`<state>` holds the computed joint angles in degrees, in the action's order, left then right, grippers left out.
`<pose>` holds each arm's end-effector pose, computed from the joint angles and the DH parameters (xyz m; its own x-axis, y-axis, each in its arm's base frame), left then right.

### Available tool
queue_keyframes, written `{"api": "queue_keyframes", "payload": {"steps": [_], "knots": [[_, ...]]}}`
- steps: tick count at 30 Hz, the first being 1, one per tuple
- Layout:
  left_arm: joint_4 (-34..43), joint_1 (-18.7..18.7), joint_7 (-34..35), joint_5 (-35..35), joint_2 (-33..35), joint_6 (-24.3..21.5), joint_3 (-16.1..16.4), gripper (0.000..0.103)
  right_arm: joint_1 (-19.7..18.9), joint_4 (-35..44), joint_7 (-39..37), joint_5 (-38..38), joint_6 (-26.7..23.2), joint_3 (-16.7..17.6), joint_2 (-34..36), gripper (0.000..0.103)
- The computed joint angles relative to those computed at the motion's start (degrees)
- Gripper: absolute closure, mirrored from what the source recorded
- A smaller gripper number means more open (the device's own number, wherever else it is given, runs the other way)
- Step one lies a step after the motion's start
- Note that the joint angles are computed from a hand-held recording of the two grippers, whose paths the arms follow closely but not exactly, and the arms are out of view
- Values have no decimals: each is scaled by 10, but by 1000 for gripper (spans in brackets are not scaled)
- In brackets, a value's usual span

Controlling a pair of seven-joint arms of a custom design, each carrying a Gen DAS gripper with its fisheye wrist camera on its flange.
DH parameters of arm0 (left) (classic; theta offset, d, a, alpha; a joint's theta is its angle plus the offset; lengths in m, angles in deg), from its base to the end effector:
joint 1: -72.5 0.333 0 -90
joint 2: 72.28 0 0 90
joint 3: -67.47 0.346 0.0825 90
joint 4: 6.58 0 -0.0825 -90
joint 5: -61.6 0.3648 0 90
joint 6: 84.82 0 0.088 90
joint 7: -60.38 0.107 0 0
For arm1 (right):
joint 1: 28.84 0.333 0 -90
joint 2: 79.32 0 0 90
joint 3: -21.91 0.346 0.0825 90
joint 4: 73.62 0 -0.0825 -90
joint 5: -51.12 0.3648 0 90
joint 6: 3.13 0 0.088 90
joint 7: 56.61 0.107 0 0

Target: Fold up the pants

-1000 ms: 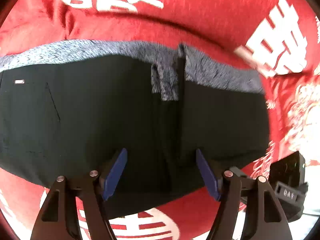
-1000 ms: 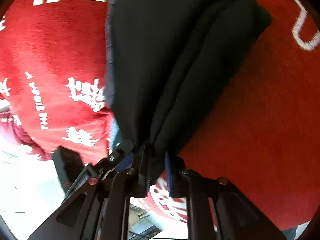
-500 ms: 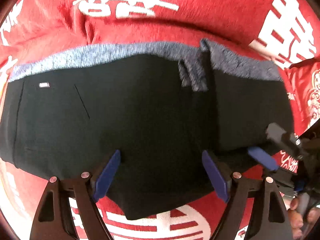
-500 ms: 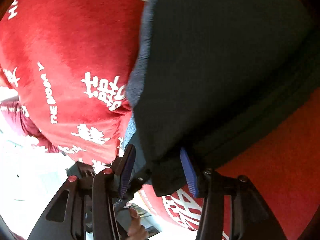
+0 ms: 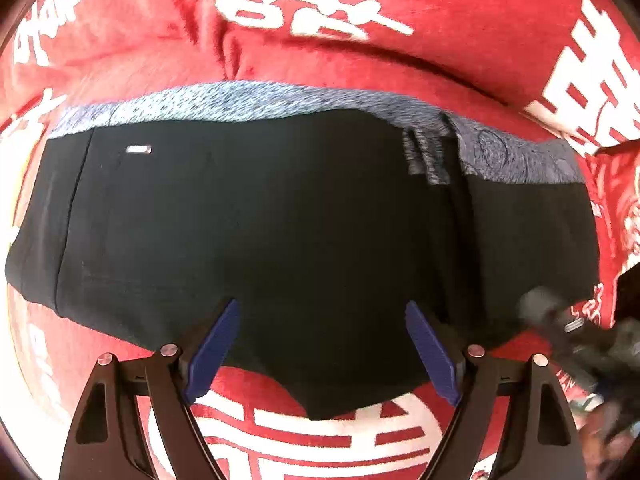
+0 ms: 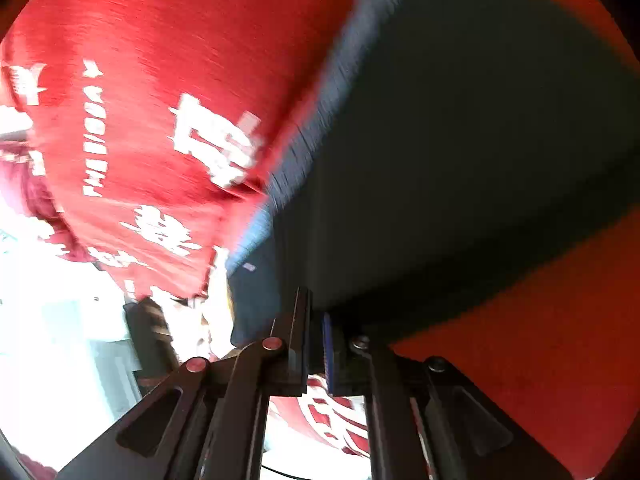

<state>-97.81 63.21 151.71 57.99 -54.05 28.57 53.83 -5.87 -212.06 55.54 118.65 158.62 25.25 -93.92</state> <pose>0.6063 -0.2395 0.4968 -0.3781 -0.9164 0.1312 -0.9255 0.3708 -0.0772 0.4317 0.1636 0.4984 -0.5692 -0.3183 -0.7581 -0.6336 0.7574 0.1577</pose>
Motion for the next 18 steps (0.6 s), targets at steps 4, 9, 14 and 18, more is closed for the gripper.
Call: {"api": "queue_keyframes", "payload": {"steps": [4, 9, 14, 18], "knots": [[7, -5, -3, 9, -3, 8, -1, 18, 5, 5, -34, 35, -17, -5, 19, 97], [31, -12, 19, 11, -5, 11, -7, 18, -35, 5, -24, -92, -115, -15, -44, 52], [116, -37, 24, 7, 42, 7, -21, 18, -146, -14, 98, -314, -116, 3, -111, 50], [192, -76, 10, 23, 97, -7, -28, 18, -190, -18, 121, -386, -144, -34, -90, 53]]}}
